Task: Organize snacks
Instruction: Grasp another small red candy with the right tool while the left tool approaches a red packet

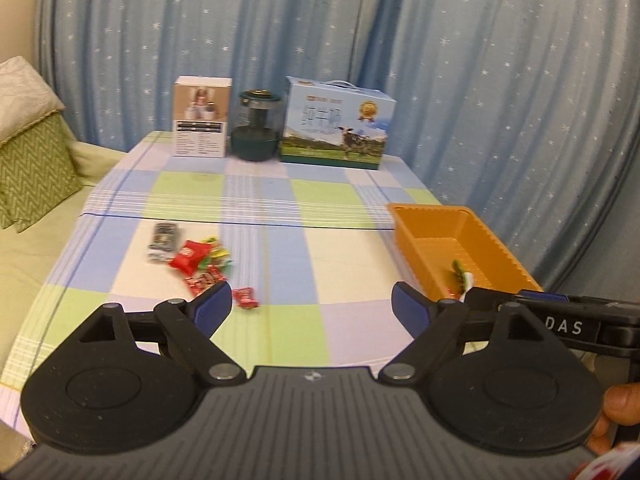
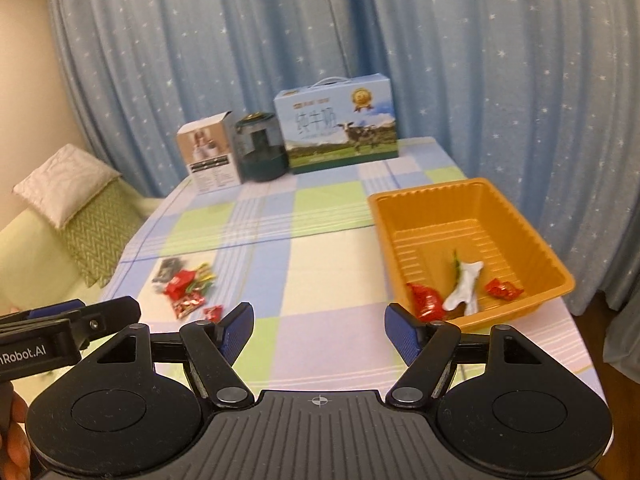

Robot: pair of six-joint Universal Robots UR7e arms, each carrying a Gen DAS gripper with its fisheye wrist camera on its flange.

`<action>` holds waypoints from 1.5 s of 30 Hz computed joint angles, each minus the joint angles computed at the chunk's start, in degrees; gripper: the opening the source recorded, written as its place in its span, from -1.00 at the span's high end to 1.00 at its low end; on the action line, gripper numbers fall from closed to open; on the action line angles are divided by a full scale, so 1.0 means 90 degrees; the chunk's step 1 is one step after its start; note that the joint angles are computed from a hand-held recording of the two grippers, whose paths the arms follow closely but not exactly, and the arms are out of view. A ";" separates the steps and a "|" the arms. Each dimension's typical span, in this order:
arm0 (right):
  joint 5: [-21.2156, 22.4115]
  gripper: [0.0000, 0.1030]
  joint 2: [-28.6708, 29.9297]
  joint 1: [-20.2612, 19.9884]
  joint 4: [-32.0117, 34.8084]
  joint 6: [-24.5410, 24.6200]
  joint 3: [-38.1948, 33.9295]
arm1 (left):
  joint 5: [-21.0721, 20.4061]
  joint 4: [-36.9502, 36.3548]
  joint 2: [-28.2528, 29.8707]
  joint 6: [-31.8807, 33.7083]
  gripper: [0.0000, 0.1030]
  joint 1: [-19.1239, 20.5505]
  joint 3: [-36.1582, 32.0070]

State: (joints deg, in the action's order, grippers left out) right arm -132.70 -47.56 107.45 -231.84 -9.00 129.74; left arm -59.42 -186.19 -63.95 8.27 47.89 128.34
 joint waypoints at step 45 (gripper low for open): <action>0.1984 0.27 0.2775 -0.1200 0.1414 -0.1631 -0.3515 | -0.0273 0.0342 0.1564 0.2097 -0.58 0.2362 -0.2339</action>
